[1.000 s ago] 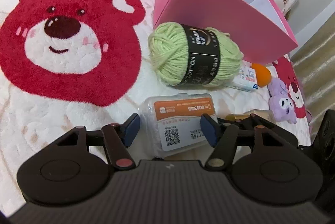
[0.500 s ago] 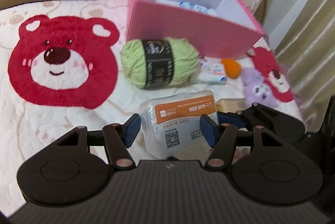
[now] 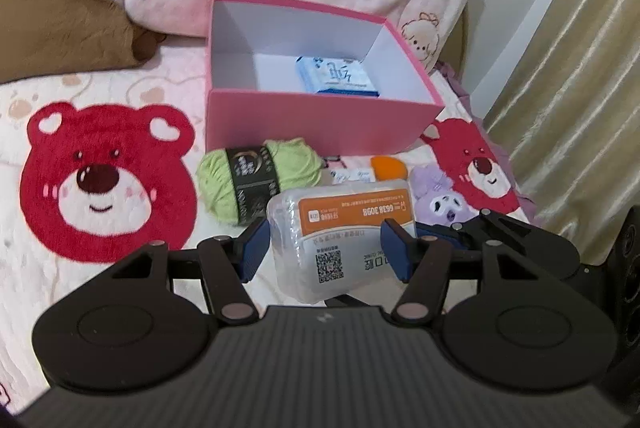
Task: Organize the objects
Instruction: 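Carry the floss box with the left tool and release it into the pink box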
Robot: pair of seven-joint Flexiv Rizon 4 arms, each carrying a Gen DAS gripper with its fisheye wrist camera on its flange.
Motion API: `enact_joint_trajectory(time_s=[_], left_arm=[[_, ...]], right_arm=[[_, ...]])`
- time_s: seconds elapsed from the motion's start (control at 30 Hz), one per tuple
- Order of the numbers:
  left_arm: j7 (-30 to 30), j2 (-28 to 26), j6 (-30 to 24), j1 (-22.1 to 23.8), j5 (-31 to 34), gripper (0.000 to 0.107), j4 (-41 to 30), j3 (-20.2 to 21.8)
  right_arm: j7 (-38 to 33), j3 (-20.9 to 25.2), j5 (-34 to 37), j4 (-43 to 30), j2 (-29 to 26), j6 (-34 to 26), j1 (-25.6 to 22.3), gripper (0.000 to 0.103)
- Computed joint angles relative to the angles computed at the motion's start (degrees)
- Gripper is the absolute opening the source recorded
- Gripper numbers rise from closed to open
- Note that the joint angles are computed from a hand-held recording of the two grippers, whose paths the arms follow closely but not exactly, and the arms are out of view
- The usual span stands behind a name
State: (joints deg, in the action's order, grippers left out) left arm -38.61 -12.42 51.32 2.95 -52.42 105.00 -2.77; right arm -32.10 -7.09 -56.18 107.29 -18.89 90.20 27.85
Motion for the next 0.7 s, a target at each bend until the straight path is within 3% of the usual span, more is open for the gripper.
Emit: enact_joint_trajectory(time_s=[0.1, 0.2, 0.3, 0.47, 0.7], left_arm=[[-2.68, -1.23, -3.32, 0.03, 5.82, 0.060, -4.70, 0.32], [-6.17, -3.80, -9.23, 0.30, 14.12, 0.060, -12.93, 0.35], [-10.05, -6.78, -13.61, 0.47, 17.56, 0.060, -20.63, -0.44], [-17.12, -13.28, -16.94, 0.14, 19.02, 0.060, -32.76, -2.41], [-24.55, -26.56, -23.19, -0.81, 22.53, 0.061, -51.94, -4.94]], right_arm=[[2.11, -2.70, -2.80, -0.20, 0.53, 1.13, 0.81, 0.071], [-2.35, 0.57, 0.00, -2.67, -0.16, -1.18, -1.88, 0.070], [-14.54, 9.30, 12.41, -6.90, -1.27, -5.25, -7.83, 0.070], [-30.45, 15.91, 25.74, -15.54, -3.82, -10.86, -13.37, 0.070], [-41.86, 17.30, 37.34, -29.50, -8.82, -25.97, -14.71, 0.070]])
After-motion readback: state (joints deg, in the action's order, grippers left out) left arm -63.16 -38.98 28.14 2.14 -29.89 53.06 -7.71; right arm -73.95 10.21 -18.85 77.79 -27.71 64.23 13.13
